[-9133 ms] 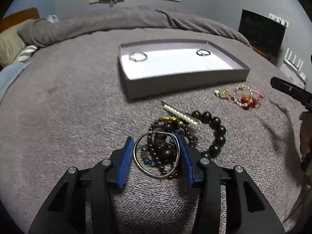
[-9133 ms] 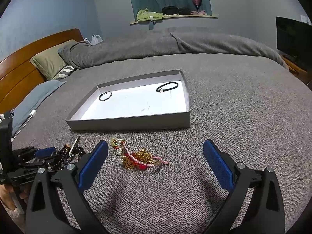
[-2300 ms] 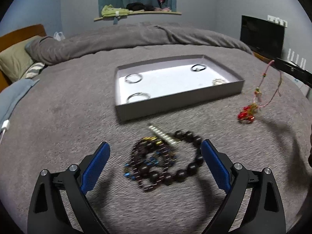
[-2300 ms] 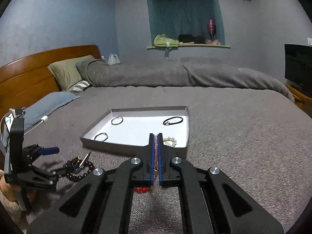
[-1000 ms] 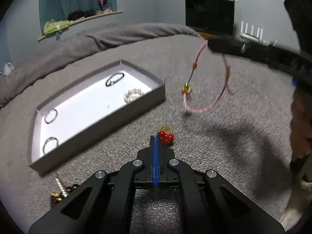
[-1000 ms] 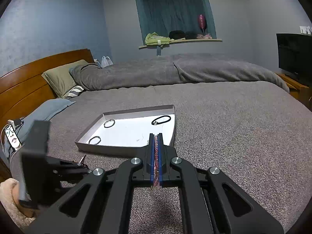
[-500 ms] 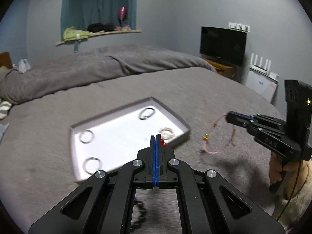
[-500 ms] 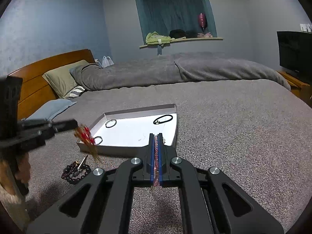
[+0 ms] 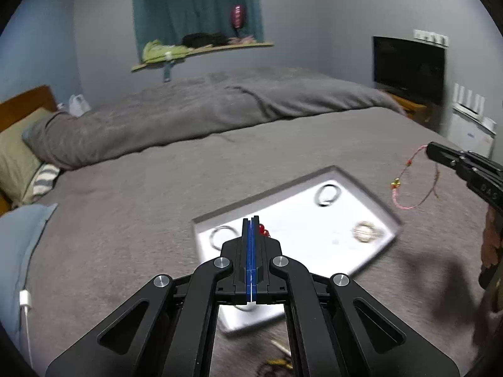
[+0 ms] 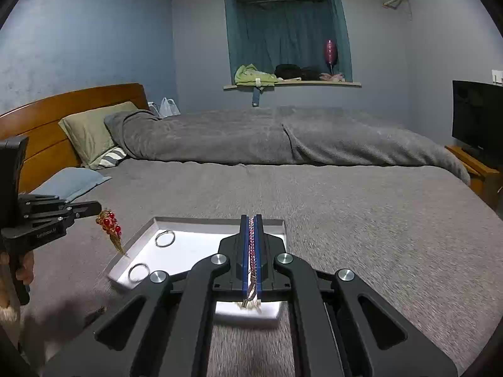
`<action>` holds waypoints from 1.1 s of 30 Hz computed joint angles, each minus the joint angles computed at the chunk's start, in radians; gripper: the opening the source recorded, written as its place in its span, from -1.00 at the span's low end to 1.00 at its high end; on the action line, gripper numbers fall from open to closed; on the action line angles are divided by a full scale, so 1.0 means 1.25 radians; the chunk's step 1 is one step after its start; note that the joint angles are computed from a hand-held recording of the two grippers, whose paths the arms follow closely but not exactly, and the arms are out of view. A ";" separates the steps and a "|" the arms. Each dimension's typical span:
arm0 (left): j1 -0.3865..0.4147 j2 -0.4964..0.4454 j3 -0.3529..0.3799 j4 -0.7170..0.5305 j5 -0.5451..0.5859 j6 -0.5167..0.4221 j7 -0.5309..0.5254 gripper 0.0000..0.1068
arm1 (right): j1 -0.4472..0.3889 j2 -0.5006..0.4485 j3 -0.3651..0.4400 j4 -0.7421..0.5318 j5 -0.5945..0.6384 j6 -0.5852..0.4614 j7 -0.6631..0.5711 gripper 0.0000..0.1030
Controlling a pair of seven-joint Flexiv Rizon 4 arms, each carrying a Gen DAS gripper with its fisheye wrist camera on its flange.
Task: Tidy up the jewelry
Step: 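Carry the red-bead gold brooch and pink bracelet into the tray and open both tools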
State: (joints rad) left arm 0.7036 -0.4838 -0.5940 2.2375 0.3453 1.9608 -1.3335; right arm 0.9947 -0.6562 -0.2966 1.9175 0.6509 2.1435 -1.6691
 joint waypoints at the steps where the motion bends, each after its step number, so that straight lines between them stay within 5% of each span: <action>1: -0.025 -0.011 0.026 -0.015 -0.012 -0.004 0.004 -0.99 | 0.001 -0.016 -0.009 -0.021 0.006 -0.013 0.005 -0.95; 4: -0.077 -0.057 0.068 -0.065 -0.048 -0.034 0.023 -0.99 | -0.027 -0.056 -0.002 -0.076 -0.026 -0.054 0.051 -0.95; 10: -0.031 -0.176 -0.034 -0.132 -0.097 -0.089 0.086 -0.99 | -0.051 -0.132 -0.011 -0.145 -0.103 -0.118 0.134 -0.95; 16: -0.113 -0.205 0.061 -0.151 -0.151 -0.064 0.102 -0.99 | -0.069 -0.159 -0.020 -0.143 -0.155 -0.180 0.212 -0.95; 24: -0.068 -0.233 0.045 -0.146 -0.130 -0.045 0.088 -0.99 | -0.018 -0.176 -0.086 -0.109 -0.199 -0.177 0.298 -0.95; 33: -0.148 -0.231 0.125 -0.162 -0.153 -0.055 0.109 -0.98 | -0.008 -0.189 -0.117 -0.092 -0.289 -0.197 0.386 -0.94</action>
State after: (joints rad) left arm 0.5191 -0.7728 -0.4374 2.0353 0.1536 1.8923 -1.1975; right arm 0.9850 -0.8928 -0.4435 1.8023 0.2898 1.8968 -1.1867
